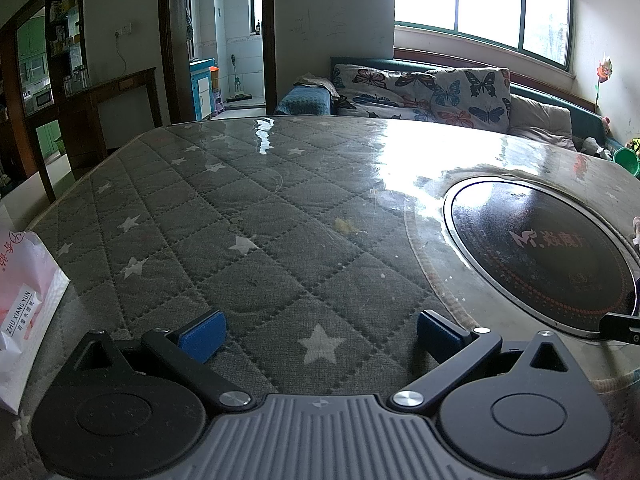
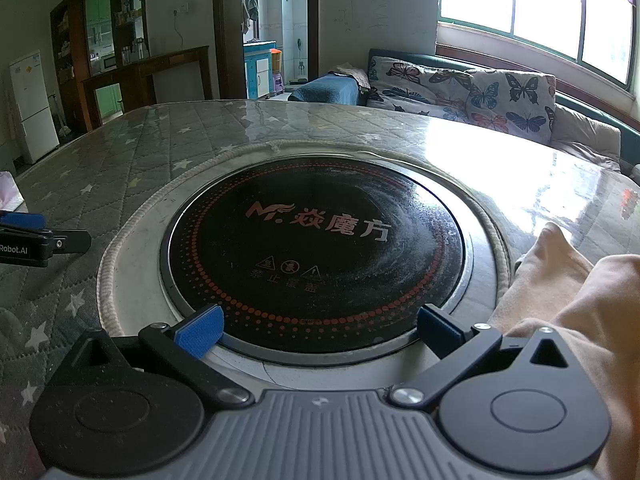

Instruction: Fold clothes

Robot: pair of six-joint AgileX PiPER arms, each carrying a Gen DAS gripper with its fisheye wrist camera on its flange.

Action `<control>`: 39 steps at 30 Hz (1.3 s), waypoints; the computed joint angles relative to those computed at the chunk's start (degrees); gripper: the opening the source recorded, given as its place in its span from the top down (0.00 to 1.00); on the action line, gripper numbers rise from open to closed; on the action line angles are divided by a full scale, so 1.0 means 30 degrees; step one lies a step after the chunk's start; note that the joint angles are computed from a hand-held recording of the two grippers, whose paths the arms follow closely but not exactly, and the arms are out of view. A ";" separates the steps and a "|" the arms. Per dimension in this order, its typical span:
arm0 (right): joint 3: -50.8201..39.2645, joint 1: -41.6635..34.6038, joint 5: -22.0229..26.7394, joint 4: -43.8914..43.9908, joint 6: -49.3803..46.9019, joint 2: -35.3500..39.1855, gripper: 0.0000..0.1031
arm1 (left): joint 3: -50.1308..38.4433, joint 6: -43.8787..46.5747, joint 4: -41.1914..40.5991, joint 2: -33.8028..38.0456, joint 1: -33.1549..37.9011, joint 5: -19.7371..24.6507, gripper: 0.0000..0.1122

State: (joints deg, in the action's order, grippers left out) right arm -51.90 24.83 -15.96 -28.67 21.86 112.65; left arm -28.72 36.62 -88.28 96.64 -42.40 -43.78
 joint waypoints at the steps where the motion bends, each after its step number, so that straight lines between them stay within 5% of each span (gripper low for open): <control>1: 0.0000 0.0000 0.0000 0.0000 0.0000 0.0000 0.00 | 0.0000 0.0000 0.0000 0.0000 0.0000 0.0000 0.08; 39: -0.0143 0.0190 0.0089 0.0412 -0.0261 0.0108 0.00 | -0.0249 0.0346 -0.0385 0.0161 -0.0199 -0.0159 0.08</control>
State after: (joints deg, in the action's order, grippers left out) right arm -52.33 25.40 -15.70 -27.44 21.08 112.98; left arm -29.46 37.66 -89.43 97.13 -43.00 -44.26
